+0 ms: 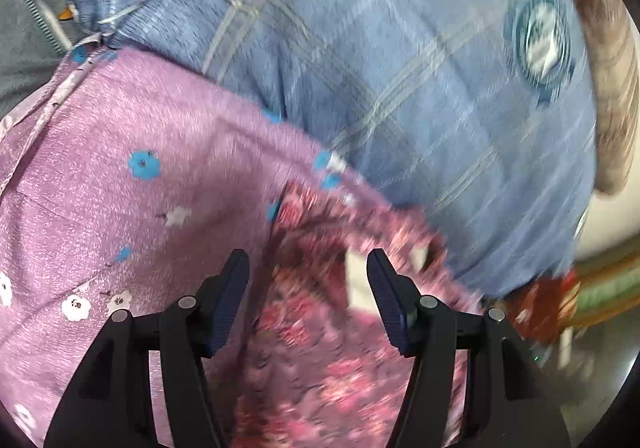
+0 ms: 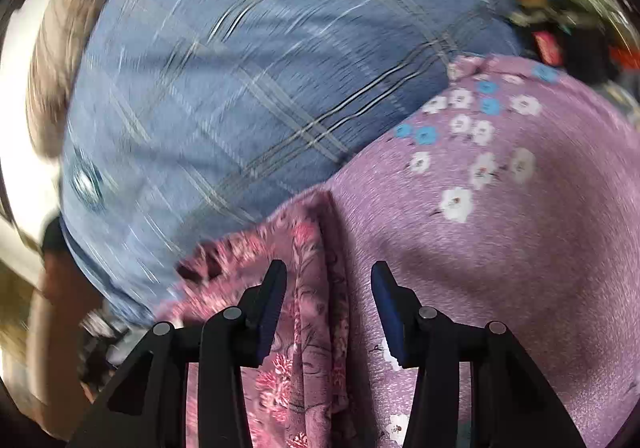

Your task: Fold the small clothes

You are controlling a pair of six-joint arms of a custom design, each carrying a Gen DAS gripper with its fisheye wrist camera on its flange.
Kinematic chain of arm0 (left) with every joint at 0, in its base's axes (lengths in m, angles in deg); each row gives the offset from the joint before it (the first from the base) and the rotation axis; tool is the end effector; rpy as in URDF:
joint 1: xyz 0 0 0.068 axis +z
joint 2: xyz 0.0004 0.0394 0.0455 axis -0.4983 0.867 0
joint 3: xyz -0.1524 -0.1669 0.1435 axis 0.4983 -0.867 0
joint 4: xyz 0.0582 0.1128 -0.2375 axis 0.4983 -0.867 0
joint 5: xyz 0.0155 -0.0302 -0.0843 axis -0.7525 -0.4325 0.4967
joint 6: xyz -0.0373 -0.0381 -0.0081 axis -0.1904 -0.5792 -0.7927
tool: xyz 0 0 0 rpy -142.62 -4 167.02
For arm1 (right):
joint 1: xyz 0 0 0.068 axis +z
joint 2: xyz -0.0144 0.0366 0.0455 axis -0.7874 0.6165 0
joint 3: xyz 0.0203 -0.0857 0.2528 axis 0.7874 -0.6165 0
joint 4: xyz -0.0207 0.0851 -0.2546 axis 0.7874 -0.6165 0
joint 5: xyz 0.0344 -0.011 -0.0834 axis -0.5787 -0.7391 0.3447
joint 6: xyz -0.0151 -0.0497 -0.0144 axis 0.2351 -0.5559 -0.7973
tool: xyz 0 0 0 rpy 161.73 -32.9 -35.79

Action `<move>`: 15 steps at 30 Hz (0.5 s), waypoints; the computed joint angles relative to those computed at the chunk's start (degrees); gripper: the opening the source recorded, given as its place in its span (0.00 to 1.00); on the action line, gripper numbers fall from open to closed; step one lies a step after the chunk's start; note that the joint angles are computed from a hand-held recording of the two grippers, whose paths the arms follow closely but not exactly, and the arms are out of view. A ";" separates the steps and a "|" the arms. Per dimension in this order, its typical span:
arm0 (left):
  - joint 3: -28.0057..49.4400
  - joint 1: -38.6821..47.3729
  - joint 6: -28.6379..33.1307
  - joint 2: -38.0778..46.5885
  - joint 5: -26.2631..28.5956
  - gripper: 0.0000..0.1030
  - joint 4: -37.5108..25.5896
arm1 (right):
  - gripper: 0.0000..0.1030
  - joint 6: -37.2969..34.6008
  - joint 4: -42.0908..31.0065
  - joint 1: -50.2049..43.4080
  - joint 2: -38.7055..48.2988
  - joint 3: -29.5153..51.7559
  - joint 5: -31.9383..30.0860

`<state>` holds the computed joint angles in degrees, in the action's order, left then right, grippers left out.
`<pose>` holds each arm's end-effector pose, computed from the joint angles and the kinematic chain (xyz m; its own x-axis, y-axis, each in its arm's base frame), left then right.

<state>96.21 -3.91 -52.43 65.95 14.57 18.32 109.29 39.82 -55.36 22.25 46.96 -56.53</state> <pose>0.2864 0.1150 0.1208 -0.8360 -0.4746 -0.2756 -0.2269 0.7562 -0.6138 0.2952 -0.0028 0.0837 -0.7408 0.4754 -0.4746 0.1290 0.7940 0.5940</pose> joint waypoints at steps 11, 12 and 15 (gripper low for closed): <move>1.82 -12.22 4.97 5.13 -10.25 0.62 3.80 | 0.49 -3.87 -13.83 10.05 13.39 19.40 12.32; 1.24 -13.44 4.54 4.42 -11.74 0.53 5.73 | 0.46 -4.32 -13.87 10.45 14.17 20.24 13.01; 2.31 -15.99 3.23 4.83 -14.25 0.06 7.90 | 0.04 -7.02 -15.58 12.05 14.76 22.29 16.29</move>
